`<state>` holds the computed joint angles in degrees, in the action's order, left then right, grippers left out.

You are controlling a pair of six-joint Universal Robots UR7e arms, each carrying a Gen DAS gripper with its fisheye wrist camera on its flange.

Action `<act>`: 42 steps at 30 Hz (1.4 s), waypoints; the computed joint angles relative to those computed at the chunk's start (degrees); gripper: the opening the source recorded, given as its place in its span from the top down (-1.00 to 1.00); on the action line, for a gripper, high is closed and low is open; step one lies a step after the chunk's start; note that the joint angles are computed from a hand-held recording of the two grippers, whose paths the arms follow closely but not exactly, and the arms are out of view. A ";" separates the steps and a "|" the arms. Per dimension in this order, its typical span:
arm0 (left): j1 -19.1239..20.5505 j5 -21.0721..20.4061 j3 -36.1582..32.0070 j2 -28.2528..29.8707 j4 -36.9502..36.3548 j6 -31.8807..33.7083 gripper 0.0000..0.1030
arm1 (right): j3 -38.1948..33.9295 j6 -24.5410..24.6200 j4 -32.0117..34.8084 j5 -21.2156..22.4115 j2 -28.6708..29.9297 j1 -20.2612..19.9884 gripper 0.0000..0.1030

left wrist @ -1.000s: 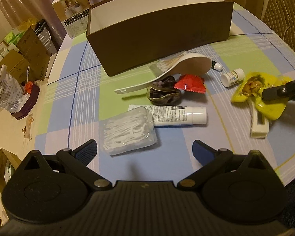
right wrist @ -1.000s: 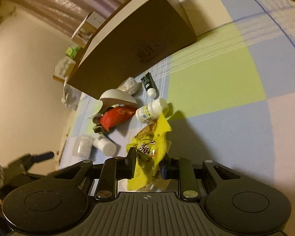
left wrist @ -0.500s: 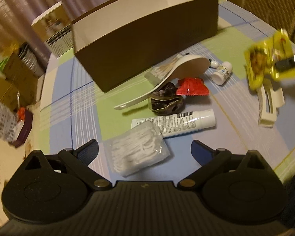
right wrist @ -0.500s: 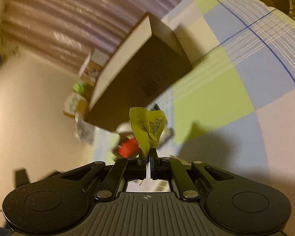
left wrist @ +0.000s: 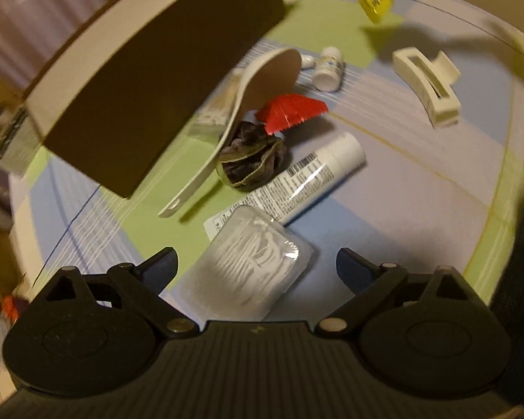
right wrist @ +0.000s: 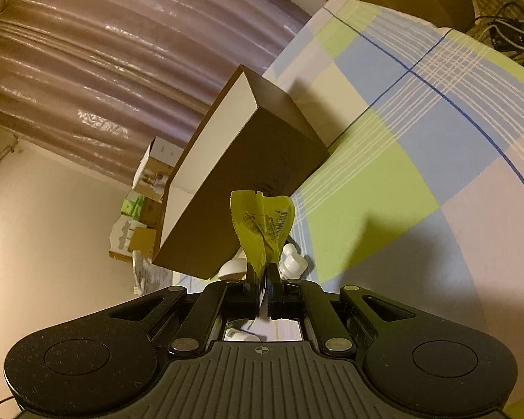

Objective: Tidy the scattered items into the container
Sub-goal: 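Carry the yellow pouch toward the box with the right gripper while the left gripper grasps the clear floss box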

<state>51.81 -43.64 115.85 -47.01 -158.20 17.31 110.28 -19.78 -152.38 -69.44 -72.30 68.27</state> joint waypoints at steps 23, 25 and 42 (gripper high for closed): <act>2.90 -7.24 0.20 -5.78 2.39 -2.38 -0.13 | 0.59 0.94 -1.97 -2.15 0.45 2.20 0.89; 2.41 -6.54 0.07 -6.47 1.83 -3.05 -0.13 | -0.03 0.70 -1.36 -1.83 0.86 2.58 0.89; 1.35 -0.61 -9.82 -4.20 0.45 -4.80 -0.13 | -5.51 1.26 -0.10 0.70 3.00 3.99 0.89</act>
<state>53.16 -44.25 106.03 -51.21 -157.75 12.51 104.77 -18.52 -152.48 -68.74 -69.30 72.26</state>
